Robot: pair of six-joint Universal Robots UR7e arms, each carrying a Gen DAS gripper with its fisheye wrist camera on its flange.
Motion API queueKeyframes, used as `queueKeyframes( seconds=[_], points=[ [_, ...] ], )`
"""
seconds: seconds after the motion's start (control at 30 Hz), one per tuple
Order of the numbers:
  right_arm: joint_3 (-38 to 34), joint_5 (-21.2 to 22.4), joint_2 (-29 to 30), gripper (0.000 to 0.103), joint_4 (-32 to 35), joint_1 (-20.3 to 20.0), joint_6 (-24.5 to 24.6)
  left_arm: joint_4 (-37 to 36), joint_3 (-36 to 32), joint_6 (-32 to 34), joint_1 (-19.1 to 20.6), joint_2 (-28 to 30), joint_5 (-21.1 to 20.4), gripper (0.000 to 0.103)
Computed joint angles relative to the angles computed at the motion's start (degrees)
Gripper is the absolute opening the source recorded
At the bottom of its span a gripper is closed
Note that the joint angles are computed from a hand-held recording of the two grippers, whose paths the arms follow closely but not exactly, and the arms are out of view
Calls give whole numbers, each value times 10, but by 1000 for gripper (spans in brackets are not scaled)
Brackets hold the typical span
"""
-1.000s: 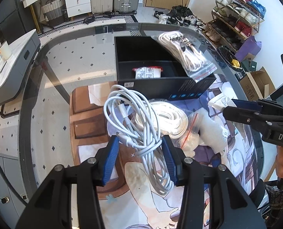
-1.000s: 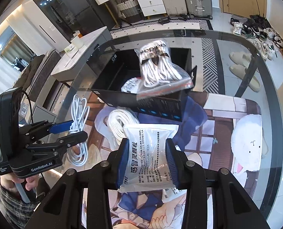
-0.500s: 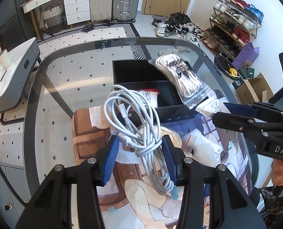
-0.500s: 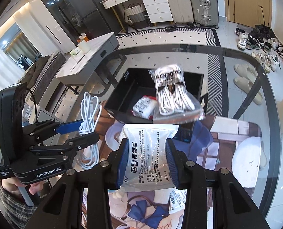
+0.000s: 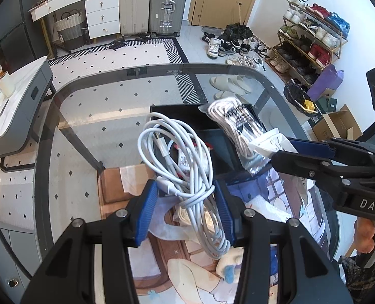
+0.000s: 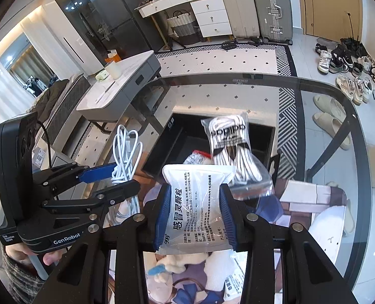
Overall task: Organize soft objects
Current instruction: 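Lift the cable bundle with left tool while right tool lifts the sachet toward the box, then open left gripper dropping cables into box while right gripper releases sachet inside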
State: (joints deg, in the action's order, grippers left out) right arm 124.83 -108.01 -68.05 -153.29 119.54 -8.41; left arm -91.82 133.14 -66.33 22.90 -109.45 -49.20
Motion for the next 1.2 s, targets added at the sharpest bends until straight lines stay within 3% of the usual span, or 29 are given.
queueKeyframes(
  seconds=[0.6, 1.2],
  points=[
    [-63, 41, 70, 38, -17, -14, 26, -99, -12, 75, 65, 33, 29, 45],
    [-97, 62, 132, 38, -25, -42, 41, -202, 3, 134, 122, 78, 22, 45]
  ],
)
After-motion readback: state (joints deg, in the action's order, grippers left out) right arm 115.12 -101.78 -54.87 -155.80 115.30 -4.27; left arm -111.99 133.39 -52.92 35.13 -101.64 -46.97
